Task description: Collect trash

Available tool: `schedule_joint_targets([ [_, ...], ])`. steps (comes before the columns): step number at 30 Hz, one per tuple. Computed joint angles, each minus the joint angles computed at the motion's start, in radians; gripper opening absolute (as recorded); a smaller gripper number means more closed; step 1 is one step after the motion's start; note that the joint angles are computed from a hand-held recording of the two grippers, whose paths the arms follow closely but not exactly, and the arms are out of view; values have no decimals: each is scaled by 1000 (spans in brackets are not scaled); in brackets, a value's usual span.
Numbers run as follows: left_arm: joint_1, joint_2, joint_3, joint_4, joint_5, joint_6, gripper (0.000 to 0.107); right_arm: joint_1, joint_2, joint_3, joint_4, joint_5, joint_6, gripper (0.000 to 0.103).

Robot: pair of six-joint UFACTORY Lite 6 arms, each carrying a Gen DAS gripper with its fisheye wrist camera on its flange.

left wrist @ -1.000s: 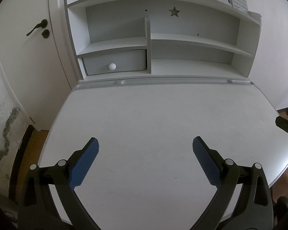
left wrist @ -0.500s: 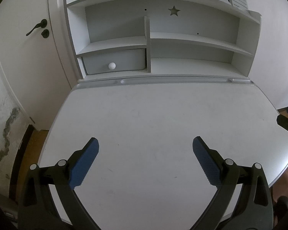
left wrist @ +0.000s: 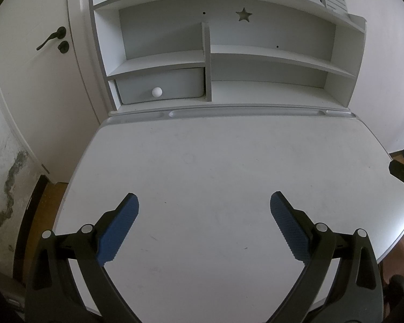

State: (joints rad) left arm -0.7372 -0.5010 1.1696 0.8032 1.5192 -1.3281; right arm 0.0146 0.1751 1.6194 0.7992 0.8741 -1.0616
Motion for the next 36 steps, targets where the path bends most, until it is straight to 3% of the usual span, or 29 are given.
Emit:
schedule_joint_targets([
  [36,13,-2,-5,-15,-10,1,95,1,-5,-3,0,-1,1,96],
])
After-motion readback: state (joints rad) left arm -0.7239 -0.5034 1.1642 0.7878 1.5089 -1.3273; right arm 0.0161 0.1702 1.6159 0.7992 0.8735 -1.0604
